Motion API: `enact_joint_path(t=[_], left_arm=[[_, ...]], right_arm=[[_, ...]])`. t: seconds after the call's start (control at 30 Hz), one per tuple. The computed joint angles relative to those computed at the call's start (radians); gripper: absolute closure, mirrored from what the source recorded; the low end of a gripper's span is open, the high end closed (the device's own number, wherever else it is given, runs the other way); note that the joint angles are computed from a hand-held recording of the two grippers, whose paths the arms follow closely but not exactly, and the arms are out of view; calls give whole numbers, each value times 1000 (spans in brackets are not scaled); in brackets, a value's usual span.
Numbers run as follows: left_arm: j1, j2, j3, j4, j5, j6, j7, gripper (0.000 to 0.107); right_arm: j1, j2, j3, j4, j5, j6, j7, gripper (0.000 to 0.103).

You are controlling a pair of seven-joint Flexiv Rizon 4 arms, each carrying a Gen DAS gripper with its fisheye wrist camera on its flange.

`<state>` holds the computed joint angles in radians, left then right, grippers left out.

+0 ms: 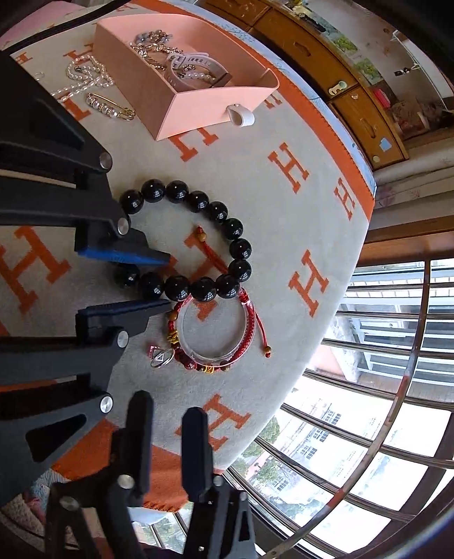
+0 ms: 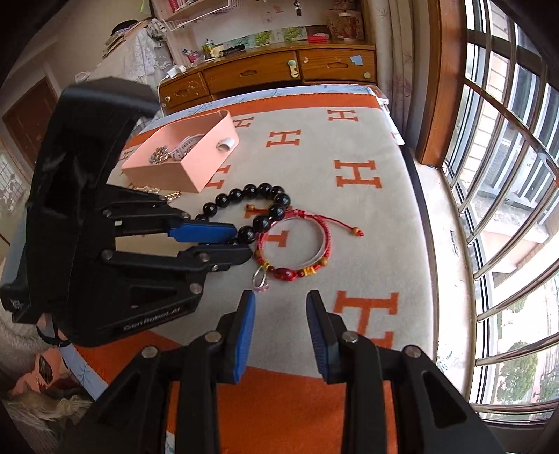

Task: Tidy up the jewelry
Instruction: 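Move the left tool to the black bead bracelet while the right tool approaches the red string bracelet, then grasp the black bead bracelet with the left tool and lift it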

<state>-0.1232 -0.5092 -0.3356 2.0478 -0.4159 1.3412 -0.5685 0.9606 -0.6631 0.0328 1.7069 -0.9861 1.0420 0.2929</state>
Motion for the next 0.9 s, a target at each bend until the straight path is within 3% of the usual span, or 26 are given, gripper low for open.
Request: enact_joint_path(t=[0.23, 0.3, 0.43, 0.63, 0.9], left_arm=[[61, 20, -44, 34, -93, -18, -4, 94], [93, 35, -72, 57, -149, -25, 15, 94], [139, 72, -109, 101, -290, -60, 77, 94], [141, 117, -93, 138, -471, -115, 160, 94], [98, 168, -28, 153, -641, -151, 259, 94]], right_arm=[[20, -35, -26, -38, -31, 10, 5, 73], [21, -41, -37, -40, -46, 20, 26, 80], [17, -58, -43, -56, -54, 28, 36, 84], [23, -72, -58, -68, -56, 23, 65, 95], [40, -61, -69, -68, -112, 0, 104, 96]])
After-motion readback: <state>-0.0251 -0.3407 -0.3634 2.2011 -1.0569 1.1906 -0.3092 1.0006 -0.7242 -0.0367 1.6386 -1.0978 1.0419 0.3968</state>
